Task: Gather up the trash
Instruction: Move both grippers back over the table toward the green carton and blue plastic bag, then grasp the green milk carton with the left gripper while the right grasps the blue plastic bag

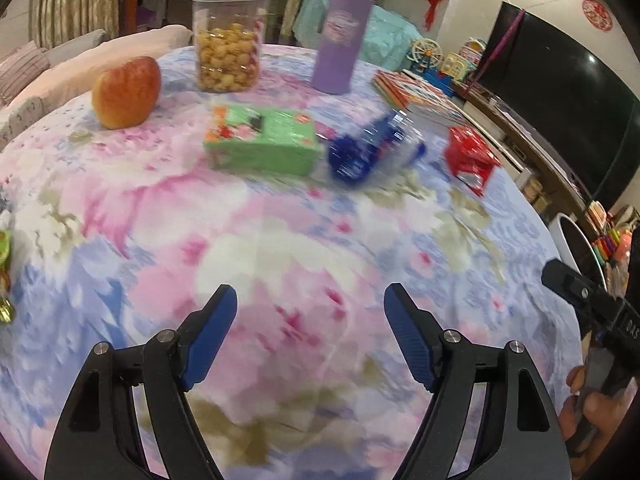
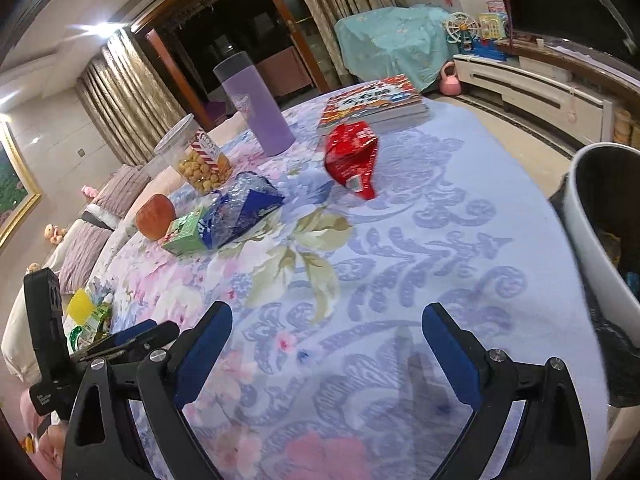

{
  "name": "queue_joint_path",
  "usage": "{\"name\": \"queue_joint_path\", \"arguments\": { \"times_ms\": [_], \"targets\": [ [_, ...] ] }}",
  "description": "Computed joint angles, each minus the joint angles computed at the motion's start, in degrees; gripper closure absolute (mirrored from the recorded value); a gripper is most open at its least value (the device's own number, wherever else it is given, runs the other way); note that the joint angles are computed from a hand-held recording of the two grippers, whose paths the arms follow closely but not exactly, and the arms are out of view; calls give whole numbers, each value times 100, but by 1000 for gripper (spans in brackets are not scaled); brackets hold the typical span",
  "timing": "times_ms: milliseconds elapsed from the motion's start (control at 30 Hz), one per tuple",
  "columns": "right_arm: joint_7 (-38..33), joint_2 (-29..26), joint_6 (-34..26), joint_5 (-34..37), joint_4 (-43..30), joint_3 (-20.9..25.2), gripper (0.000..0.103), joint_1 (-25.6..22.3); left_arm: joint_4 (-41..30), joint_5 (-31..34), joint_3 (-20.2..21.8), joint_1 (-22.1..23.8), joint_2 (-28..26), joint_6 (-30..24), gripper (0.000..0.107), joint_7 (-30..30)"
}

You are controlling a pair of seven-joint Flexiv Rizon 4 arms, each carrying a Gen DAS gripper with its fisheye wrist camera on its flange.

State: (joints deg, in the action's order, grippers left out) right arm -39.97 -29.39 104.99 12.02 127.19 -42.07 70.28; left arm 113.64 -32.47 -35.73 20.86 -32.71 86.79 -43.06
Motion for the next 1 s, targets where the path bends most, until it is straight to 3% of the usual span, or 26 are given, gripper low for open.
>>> {"name": "queue_joint_path", "arguments": {
  "times_ms": [200, 300, 400, 700, 833, 900, 933, 1000],
  "targets": [
    [24, -141, 57, -192, -565, 781, 6, -784, -728, 160, 595, -310, -272, -268, 28, 6],
    [30, -275, 33, -234, -859, 961, 6, -997, -1176, 161, 944, -516, -470, -448, 28, 50],
    [89, -452, 23, -350, -1264, 1353, 6, -1420, -1566, -3, 881, -455, -722, -565, 28, 233],
    [503, -1062, -122, -756, -2495, 2619, 9, -2850, -2471, -185, 1295, -861, -1148, -1423, 28, 714],
    [687, -1308, -161, -977, -2870, 3232, 30, -3486, -2512, -293, 1336, -966, -1153, -1620, 28, 1070],
    [718, -1386, -125, -1082, -2960, 3386, 44, -3653, -2425, -407, 1278, -966, -1103, -1597, 28, 1294],
    [697, -1404, -93, -1162, -2991, 3534, 59, -3783, -2372, -467, 1249, -972, -1075, -1552, 29, 1397],
    [638, -1381, 11, -1255, -2941, 3671, 66, -3892, -2278, -607, 1174, -946, -1002, -1608, 36, 1568]
  ]
}}
